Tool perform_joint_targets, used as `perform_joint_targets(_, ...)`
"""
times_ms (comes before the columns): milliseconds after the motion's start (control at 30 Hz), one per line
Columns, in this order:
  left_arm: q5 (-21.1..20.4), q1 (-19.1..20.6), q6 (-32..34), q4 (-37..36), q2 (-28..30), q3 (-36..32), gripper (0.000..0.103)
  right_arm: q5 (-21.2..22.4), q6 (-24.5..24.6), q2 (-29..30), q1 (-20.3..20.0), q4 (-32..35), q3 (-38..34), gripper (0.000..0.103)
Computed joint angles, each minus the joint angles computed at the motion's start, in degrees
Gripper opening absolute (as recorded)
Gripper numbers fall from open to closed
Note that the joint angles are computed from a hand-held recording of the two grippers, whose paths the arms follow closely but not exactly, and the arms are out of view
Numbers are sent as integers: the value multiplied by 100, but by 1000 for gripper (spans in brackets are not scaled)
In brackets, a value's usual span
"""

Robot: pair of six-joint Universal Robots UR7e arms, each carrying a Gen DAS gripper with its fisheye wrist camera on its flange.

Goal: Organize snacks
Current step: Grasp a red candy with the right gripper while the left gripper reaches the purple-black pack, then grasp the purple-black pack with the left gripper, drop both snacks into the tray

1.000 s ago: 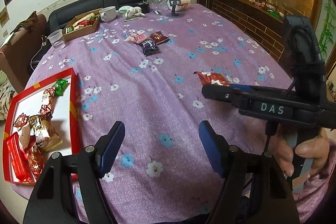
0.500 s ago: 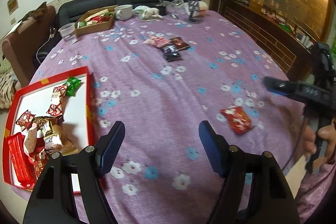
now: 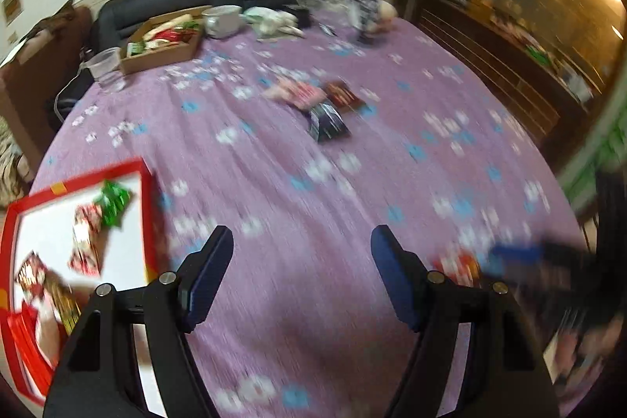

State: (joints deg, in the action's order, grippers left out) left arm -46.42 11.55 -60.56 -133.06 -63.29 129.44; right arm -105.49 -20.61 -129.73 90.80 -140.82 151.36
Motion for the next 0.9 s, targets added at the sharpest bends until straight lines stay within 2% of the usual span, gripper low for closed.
perform_joint_targets(67, 183, 267, 217, -59, 202, -270, 73, -503, 141, 549, 352, -338, 77, 51)
perform_joint_targets(233, 310, 949, 618, -484, 1113, -1057, 72, -1188, 34, 1055, 751, -1253, 366, 43)
perform_joint_targets(367, 470, 1348, 675, -547, 1798, -1586, 72, -1368, -265, 1219, 861, -1754, 532, 43)
perform_joint_targets(500, 517, 1584, 743, -726, 2234, -1890, 72, -1181, -626, 1086, 713, -1875, 643, 43)
perform_joint_targets(633, 579, 1713, 762, -664, 2462, -2073, 74, -765, -862, 759, 400, -1554, 627, 43)
perform_joint_targets(733, 714, 1727, 1120, -946, 2547, -2077, 73, -792, -878, 779, 458, -1547, 620, 43)
perform_joint_targets(767, 701, 1721, 1253, -1062, 2549, -2051, 70, -809, -883, 809, 480, -1570, 615, 43)
perform_joint_targets(833, 720, 1707, 1580, -1319, 2561, -2001, 54, -826, -893, 833, 497, -1594, 615, 42)
perform_joint_targets(900, 682, 1675, 2024, -1603, 2571, -1933, 26, -830, -882, 829, 497, -1581, 611, 40)
